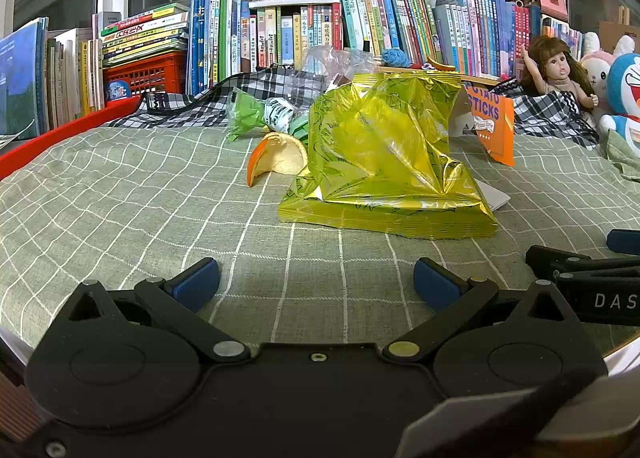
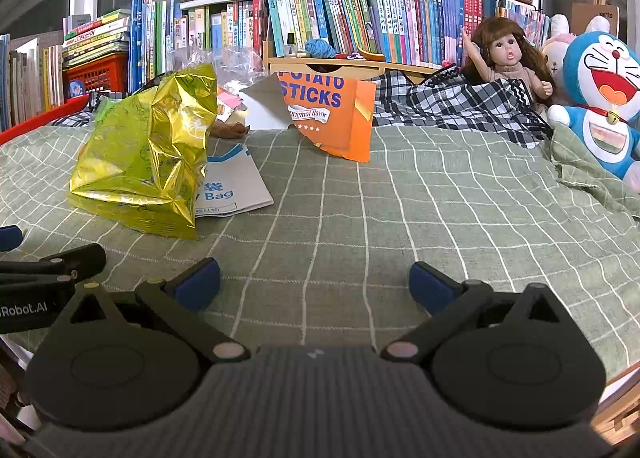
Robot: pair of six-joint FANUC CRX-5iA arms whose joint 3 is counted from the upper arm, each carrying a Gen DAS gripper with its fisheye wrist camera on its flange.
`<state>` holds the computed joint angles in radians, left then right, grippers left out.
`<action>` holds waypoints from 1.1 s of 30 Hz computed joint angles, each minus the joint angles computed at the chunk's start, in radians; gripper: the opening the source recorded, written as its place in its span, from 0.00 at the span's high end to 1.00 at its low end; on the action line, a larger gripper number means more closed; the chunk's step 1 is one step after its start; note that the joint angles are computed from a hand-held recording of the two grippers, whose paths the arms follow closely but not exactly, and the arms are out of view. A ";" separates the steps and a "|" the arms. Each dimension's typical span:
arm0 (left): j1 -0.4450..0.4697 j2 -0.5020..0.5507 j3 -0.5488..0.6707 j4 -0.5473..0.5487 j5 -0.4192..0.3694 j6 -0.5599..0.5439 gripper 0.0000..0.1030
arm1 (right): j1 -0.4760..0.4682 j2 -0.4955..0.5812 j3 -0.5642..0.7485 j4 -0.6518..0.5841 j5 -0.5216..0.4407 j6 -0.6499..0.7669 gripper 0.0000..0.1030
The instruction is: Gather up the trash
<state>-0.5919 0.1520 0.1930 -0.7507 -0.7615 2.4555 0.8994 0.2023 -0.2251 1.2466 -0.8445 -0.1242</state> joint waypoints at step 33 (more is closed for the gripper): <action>0.005 -0.001 -0.001 0.021 -0.003 -0.016 0.00 | -0.006 -0.004 0.031 -0.081 0.020 0.096 0.00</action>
<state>-0.5873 0.1514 0.1924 -0.7295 -0.7643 2.4395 0.8935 0.1979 -0.1944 1.1658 -0.8241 -0.0283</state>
